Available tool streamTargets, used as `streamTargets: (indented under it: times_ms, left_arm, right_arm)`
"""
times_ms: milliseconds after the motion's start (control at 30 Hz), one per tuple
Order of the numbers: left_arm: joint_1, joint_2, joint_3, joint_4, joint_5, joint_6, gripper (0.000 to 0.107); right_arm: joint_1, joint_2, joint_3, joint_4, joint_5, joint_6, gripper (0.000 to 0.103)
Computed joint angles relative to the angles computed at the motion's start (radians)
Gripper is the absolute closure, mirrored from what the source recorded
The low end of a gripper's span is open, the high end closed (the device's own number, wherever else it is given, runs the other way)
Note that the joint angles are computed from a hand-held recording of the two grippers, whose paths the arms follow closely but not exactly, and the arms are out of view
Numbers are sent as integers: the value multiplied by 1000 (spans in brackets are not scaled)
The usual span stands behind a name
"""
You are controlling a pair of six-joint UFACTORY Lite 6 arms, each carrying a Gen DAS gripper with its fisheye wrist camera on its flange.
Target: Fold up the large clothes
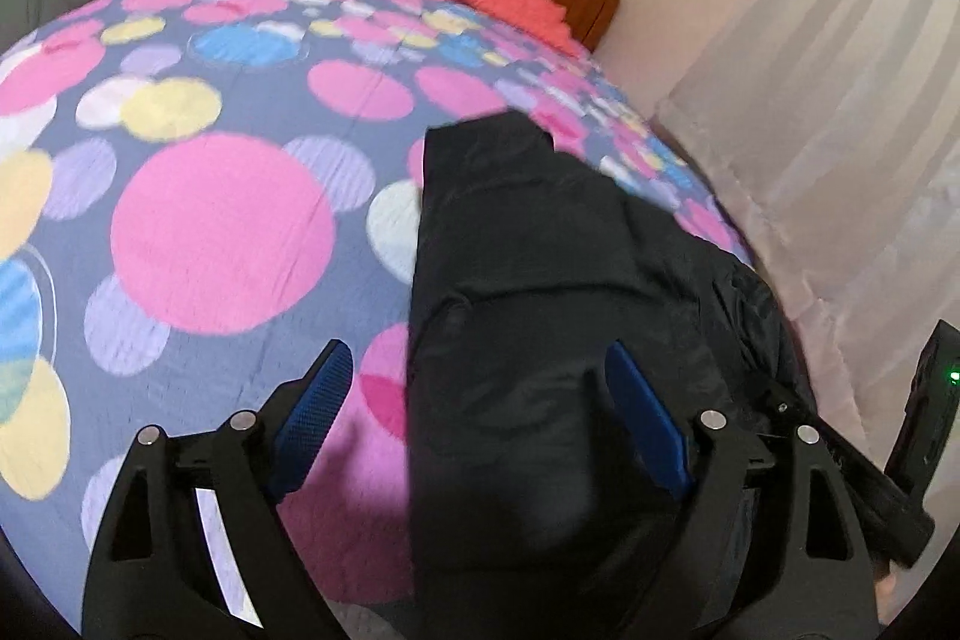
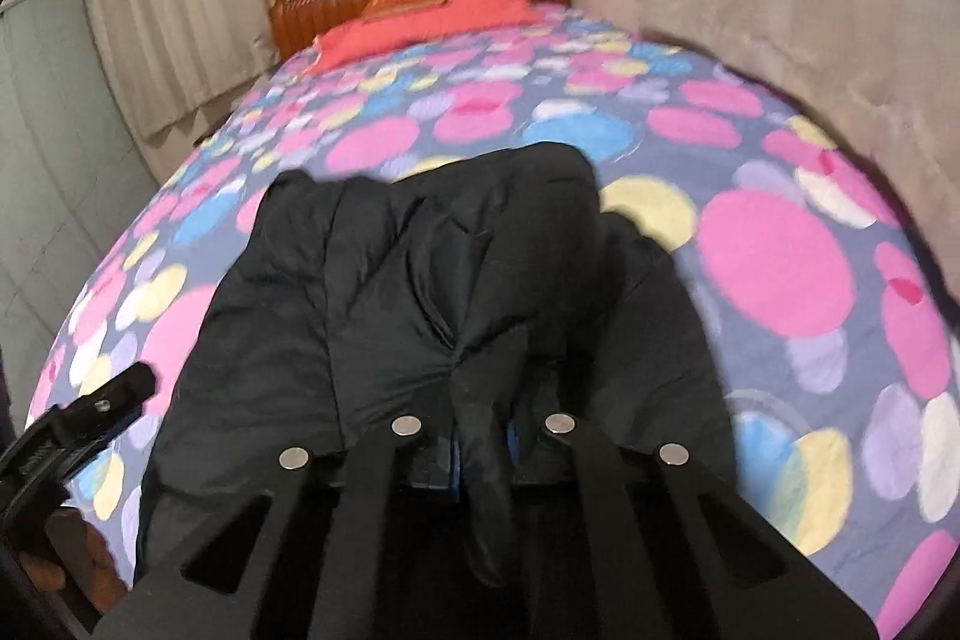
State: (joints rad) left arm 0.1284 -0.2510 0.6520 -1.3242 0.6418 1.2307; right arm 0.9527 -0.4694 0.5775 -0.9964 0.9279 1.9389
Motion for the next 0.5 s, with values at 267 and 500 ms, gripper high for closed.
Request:
streamTargets:
  times_ms: [267,500]
  left_arm:
    - [-286,64,8,-50,-169,9,20]
    - [-459,193,9,-252,-381,202,16]
  right_arm:
    - [-254,-163,-216,34,-170,-158,93]
    - [-383,-91,-349,-156,-365,9,90]
